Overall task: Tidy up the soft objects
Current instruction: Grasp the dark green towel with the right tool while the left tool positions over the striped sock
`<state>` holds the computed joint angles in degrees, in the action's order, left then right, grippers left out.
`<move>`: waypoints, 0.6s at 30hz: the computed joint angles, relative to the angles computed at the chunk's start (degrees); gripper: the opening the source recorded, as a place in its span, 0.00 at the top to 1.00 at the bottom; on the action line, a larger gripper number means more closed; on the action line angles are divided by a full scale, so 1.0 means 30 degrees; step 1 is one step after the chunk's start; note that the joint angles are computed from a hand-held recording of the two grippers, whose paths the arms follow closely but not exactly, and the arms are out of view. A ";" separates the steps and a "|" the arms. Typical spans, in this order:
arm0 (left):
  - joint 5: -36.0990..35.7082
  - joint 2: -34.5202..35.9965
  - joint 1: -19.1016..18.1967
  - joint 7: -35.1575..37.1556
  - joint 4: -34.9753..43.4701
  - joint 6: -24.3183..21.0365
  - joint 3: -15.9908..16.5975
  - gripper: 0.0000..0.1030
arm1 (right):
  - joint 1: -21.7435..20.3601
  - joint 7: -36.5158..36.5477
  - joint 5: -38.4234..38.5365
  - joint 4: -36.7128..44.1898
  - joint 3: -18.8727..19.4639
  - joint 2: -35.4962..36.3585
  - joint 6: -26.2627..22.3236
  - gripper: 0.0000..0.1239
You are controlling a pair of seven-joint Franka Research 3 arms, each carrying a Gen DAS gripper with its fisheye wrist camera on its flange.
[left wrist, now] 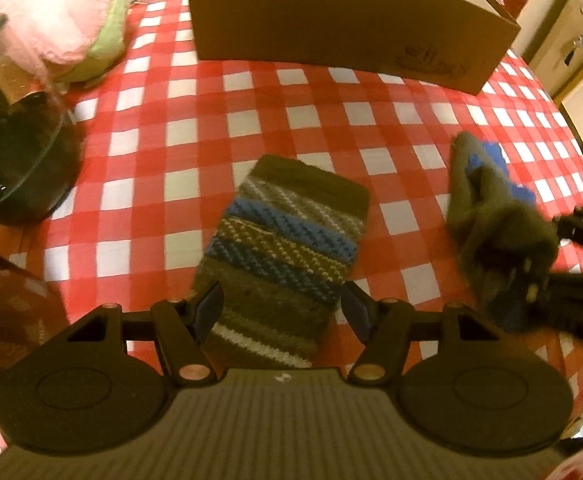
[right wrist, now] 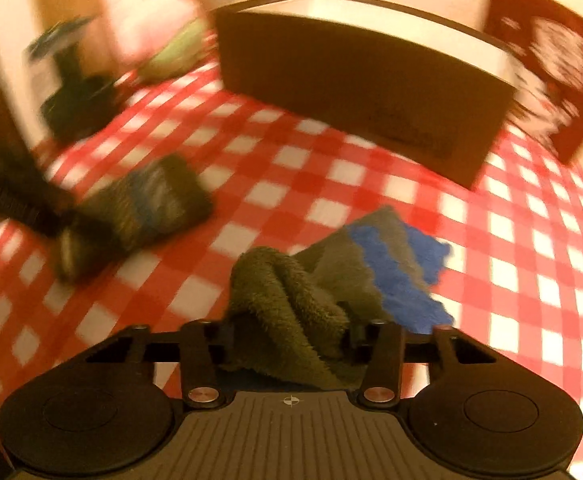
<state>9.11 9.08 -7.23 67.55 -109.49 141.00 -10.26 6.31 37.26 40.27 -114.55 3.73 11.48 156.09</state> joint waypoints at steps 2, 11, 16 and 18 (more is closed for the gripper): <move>-0.0079 0.0275 -0.0027 0.0337 0.0250 -0.0108 -0.0085 0.39 | 0.0199 0.1856 -0.0732 0.0410 -0.0422 0.0392 0.0516 0.66; 0.1103 0.1348 -0.0371 0.0685 0.1230 -0.0461 -0.0014 0.36 | -0.0677 0.2909 -0.0638 0.1773 -0.0185 0.1065 -0.0881 0.66; 0.1987 0.1846 -0.0515 0.0688 0.1670 -0.0433 0.0104 0.34 | -0.0779 0.2910 -0.0461 0.1801 -0.0150 0.1085 -0.1028 0.66; 0.2463 0.2008 -0.0604 0.0728 0.1815 -0.0415 0.0169 0.34 | -0.0767 0.2873 -0.0449 0.1904 -0.0116 0.1215 -0.0988 0.65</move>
<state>16.50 15.10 -9.05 69.74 -104.05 139.76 -9.76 4.01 45.88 38.92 -108.83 3.39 15.13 153.12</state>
